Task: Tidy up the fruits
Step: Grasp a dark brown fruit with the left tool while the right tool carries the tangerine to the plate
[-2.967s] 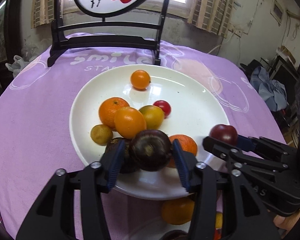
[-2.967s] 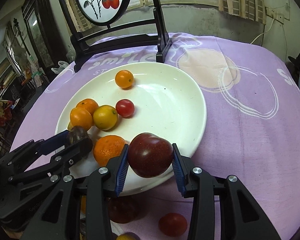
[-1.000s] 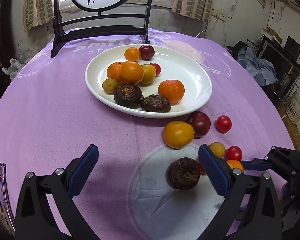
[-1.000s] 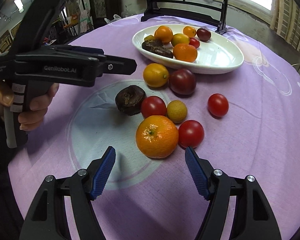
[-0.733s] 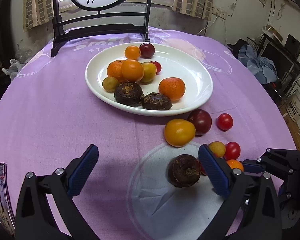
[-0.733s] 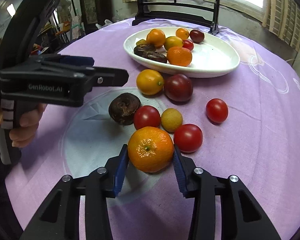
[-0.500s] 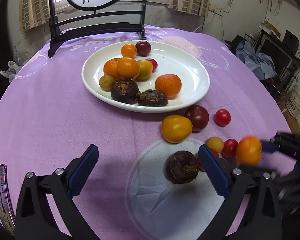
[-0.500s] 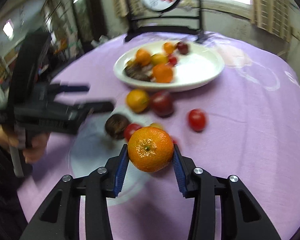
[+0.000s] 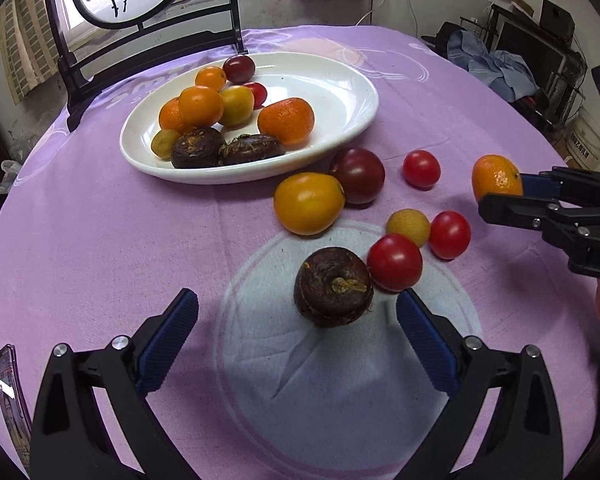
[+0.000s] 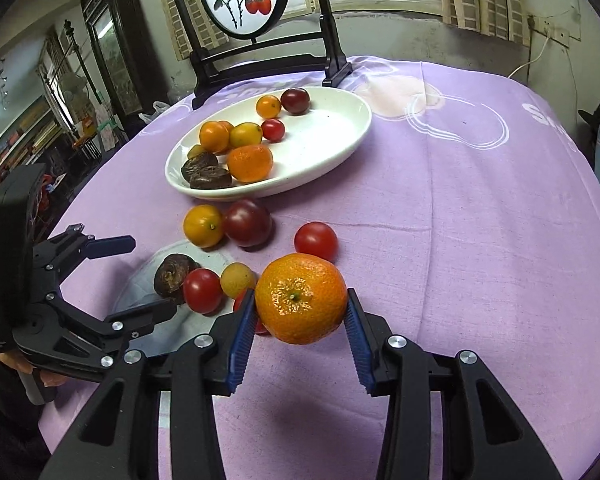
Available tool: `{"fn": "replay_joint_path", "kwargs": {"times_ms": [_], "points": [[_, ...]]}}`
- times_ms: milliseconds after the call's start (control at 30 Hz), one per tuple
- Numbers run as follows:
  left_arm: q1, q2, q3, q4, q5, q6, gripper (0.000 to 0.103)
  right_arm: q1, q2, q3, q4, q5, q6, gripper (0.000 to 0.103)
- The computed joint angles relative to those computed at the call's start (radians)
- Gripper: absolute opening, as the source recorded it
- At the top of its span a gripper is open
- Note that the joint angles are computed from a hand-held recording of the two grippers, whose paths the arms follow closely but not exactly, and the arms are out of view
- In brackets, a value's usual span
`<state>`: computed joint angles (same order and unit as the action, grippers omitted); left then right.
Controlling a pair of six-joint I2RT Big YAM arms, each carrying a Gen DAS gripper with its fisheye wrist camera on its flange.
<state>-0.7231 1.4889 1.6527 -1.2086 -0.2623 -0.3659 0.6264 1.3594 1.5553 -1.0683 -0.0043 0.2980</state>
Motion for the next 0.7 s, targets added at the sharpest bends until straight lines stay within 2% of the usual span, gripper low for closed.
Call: {"fn": "replay_joint_path", "kwargs": {"times_ms": [100,233,300,333,367,500,700], "points": [[0.004,0.012,0.001,-0.006,0.022,0.012,0.074,0.005,-0.002,-0.001,-0.002,0.002,-0.003,0.044],[0.002,0.007,-0.019,0.032,0.040,0.035,0.061,0.014,0.000,0.002,-0.003,0.012,-0.009,0.044],[0.000,0.003,-0.023,0.045,0.065,0.047,0.045,0.016,0.001,0.002,-0.006,0.016,-0.010,0.044],[-0.002,0.001,-0.024,0.049,0.069,0.052,0.041,0.017,0.003,0.003,-0.008,0.018,-0.010,0.044],[-0.001,0.001,-0.024,0.048,0.067,0.051,0.041,0.017,0.005,0.005,-0.009,0.019,-0.010,0.044],[0.028,-0.022,-0.033,0.075,0.153,-0.004,0.040,0.016,-0.002,-0.001,0.004,0.024,-0.002,0.044],[0.039,-0.062,-0.047,0.150,0.096,-0.045,0.041,0.027,-0.019,-0.018,0.060,0.047,0.003,0.044]]}}
